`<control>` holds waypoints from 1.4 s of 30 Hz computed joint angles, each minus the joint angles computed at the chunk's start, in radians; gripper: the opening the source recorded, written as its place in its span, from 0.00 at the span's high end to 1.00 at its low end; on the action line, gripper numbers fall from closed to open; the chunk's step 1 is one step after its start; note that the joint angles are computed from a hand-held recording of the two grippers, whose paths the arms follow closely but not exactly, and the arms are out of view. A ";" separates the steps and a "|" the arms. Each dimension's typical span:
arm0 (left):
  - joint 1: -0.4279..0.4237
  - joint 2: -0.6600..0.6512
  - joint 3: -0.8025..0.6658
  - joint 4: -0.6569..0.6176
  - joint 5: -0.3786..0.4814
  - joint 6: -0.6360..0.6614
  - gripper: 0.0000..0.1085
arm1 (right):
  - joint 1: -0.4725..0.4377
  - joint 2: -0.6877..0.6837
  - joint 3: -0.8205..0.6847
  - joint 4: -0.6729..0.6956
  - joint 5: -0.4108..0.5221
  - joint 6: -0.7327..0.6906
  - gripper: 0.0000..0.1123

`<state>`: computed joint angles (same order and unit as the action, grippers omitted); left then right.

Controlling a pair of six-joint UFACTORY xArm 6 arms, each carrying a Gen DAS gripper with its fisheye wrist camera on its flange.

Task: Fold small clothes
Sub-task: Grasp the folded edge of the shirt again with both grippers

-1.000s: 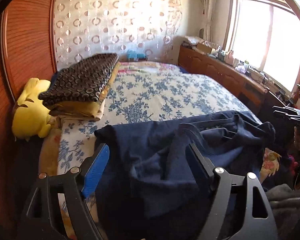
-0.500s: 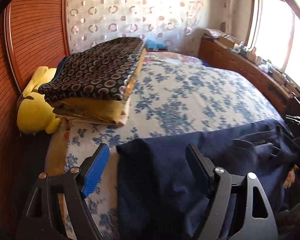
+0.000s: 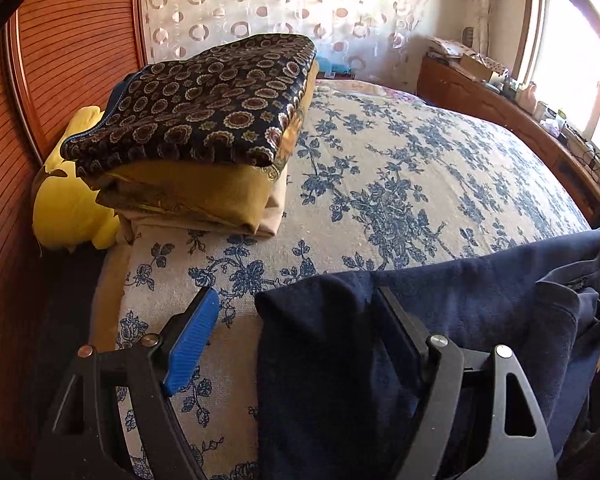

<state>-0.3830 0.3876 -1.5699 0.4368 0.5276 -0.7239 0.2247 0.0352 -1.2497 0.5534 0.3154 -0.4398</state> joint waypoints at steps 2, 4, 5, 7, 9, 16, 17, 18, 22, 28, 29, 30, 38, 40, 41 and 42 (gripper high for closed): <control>0.000 0.008 -0.011 -0.020 0.016 0.019 0.27 | 0.000 0.009 0.002 -0.081 0.005 0.052 0.96; -0.001 0.011 -0.015 -0.017 0.020 0.021 0.27 | 0.001 0.028 -0.010 -0.128 0.016 0.088 0.96; -0.001 0.013 -0.019 -0.016 0.022 0.020 0.27 | 0.002 0.034 -0.017 -0.127 0.023 0.086 0.96; -0.001 0.015 -0.020 -0.015 0.023 0.022 0.27 | 0.003 0.042 -0.025 -0.160 0.022 0.111 0.88; 0.000 0.014 -0.018 -0.016 0.022 0.024 0.27 | 0.010 0.066 -0.047 -0.180 0.015 0.127 0.72; -0.009 -0.001 0.005 -0.049 -0.012 0.088 0.53 | 0.004 0.114 -0.098 -0.221 0.078 0.140 0.53; -0.011 -0.004 0.007 -0.071 -0.011 0.111 0.54 | 0.004 0.118 -0.102 -0.215 0.089 0.133 0.53; -0.013 -0.006 0.007 -0.094 -0.008 0.131 0.57 | 0.004 0.124 -0.107 -0.218 0.102 0.132 0.53; -0.012 -0.016 0.026 -0.147 -0.030 0.181 0.69 | 0.003 0.132 -0.111 -0.151 0.114 0.075 0.53; -0.029 -0.042 0.063 -0.283 -0.077 0.245 0.89 | 0.021 0.094 -0.065 0.016 0.111 -0.098 0.87; -0.032 -0.063 0.090 -0.285 -0.111 0.237 0.89 | 0.023 0.082 -0.049 0.030 0.099 -0.101 0.88; -0.037 -0.092 0.122 -0.275 -0.143 0.229 0.89 | 0.025 0.071 -0.036 0.044 0.088 -0.105 0.88; -0.086 -0.309 0.267 0.026 -0.262 -0.014 0.90 | 0.061 -0.131 0.120 0.219 -0.022 -0.244 0.90; -0.096 -0.353 0.281 0.128 -0.278 -0.097 0.91 | 0.071 -0.190 0.157 0.239 -0.041 -0.269 0.90; -0.103 -0.380 0.287 0.178 -0.288 -0.140 0.91 | 0.076 -0.226 0.175 0.237 -0.053 -0.274 0.90; -0.106 -0.393 0.286 0.210 -0.294 -0.169 0.91 | 0.079 -0.254 0.188 0.240 -0.060 -0.281 0.90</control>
